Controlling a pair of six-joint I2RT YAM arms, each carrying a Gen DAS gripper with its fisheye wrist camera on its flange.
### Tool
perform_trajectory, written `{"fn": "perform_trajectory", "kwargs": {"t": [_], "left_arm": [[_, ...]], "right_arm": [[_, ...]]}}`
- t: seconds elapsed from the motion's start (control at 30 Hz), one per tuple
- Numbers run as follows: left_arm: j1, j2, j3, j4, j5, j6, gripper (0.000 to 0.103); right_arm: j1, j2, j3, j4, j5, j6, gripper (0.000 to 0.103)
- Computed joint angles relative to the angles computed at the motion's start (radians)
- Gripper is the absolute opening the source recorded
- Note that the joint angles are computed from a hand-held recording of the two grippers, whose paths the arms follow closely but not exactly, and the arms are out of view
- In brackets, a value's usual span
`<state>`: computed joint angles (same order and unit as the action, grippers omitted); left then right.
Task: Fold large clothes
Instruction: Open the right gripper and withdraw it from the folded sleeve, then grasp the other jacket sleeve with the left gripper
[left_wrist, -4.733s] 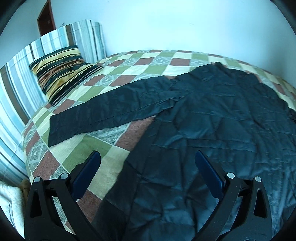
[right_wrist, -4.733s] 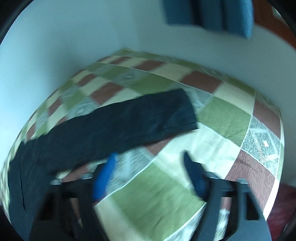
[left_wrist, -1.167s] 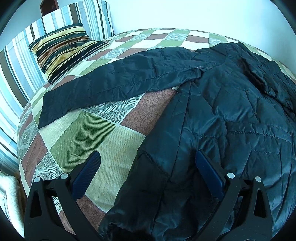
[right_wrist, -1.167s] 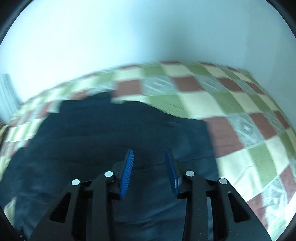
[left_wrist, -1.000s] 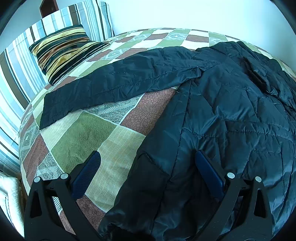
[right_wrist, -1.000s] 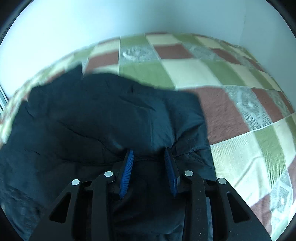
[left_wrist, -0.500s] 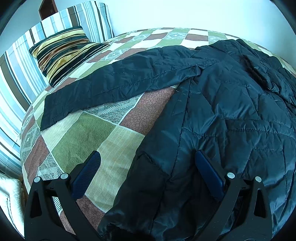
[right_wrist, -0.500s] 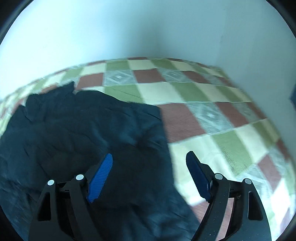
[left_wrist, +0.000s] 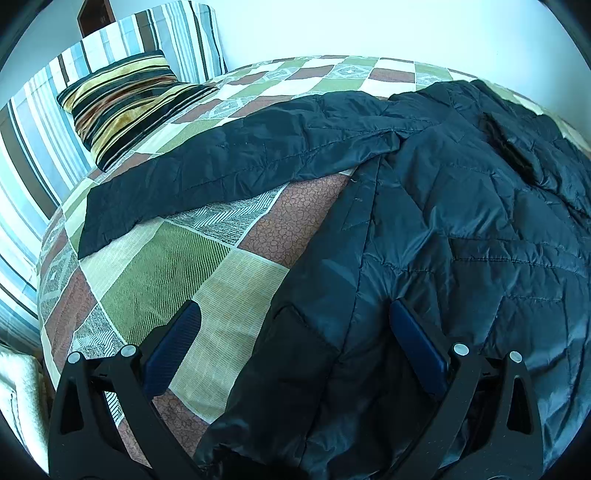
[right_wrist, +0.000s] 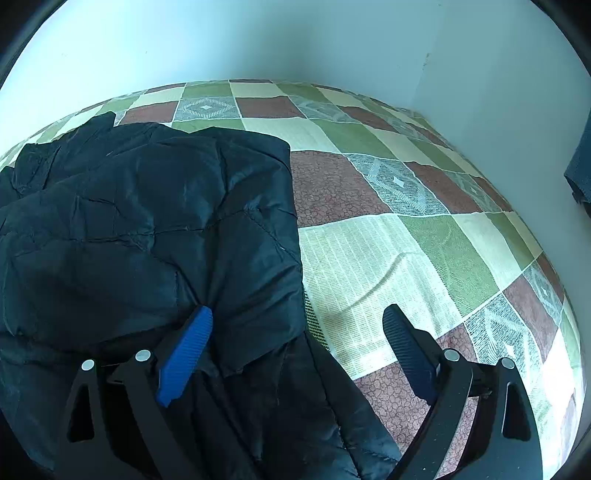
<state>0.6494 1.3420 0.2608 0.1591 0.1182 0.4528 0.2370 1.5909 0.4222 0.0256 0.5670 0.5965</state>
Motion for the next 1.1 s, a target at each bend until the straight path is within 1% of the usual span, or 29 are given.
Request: {"fn": "perform_trajectory", "kwargs": {"t": [0.1,0.13,0.2,0.27,0.33,0.37,0.4,0.47,0.63,0.7,0.73,0.8,0.83,0.9,0.97,1.1], "left_arm": [[0.094,-0.045,0.044,-0.118,0.101,0.051,0.101],[0.154,-0.078,0.055,-0.155,0.158,0.083,0.101],[0.239,-0.111,0.070,-0.183,0.223,0.138,0.101],[0.333,-0.100,0.102,-0.178,0.269,0.188,0.101],[0.409,-0.016,0.159,-0.128,0.273,0.203,0.101],[0.435,0.027,0.193,-0.122,0.268,0.205,0.101],[0.459,0.085,0.244,-0.128,0.264,0.202,0.101],[0.513,0.212,0.379,-0.184,0.283,0.198,0.101],[0.583,0.448,0.630,-0.234,0.288,0.138,0.101],[0.603,0.550,0.750,-0.302,0.306,0.101,0.101],[0.613,0.617,0.837,-0.370,0.337,0.084,0.101],[0.622,0.696,0.938,-0.450,0.376,0.048,0.101],[0.629,0.754,1.016,-0.515,0.417,0.027,0.101],[0.635,0.808,1.081,-0.556,0.458,-0.004,0.101],[0.633,0.838,1.110,-0.545,0.494,-0.041,0.101],[0.600,0.869,1.147,-0.542,0.496,-0.026,0.099]], "right_arm": [[0.018,0.002,0.001,-0.014,0.025,0.016,0.094],[0.025,0.006,0.005,-0.019,0.037,0.019,0.094],[0.048,0.024,0.020,-0.038,0.070,0.031,0.094],[0.060,0.030,0.030,-0.053,0.087,0.039,0.094],[0.061,0.030,0.030,-0.053,0.091,0.038,0.094],[0.062,0.029,0.030,-0.055,0.090,0.041,0.094],[0.062,0.027,0.029,-0.055,0.087,0.041,0.094],[0.060,0.021,0.027,-0.054,0.084,0.040,0.094],[0.051,0.015,0.018,-0.038,0.071,0.035,0.094],[0.051,0.016,0.017,-0.038,0.070,0.037,0.094],[0.051,0.016,0.017,-0.036,0.071,0.037,0.094],[0.050,0.017,0.017,-0.035,0.071,0.036,0.094],[0.051,0.018,0.017,-0.035,0.070,0.036,0.094],[0.052,0.017,0.018,-0.037,0.071,0.037,0.094],[0.053,0.018,0.018,-0.037,0.072,0.038,0.094],[0.053,0.021,0.019,-0.036,0.076,0.036,0.094]]}}
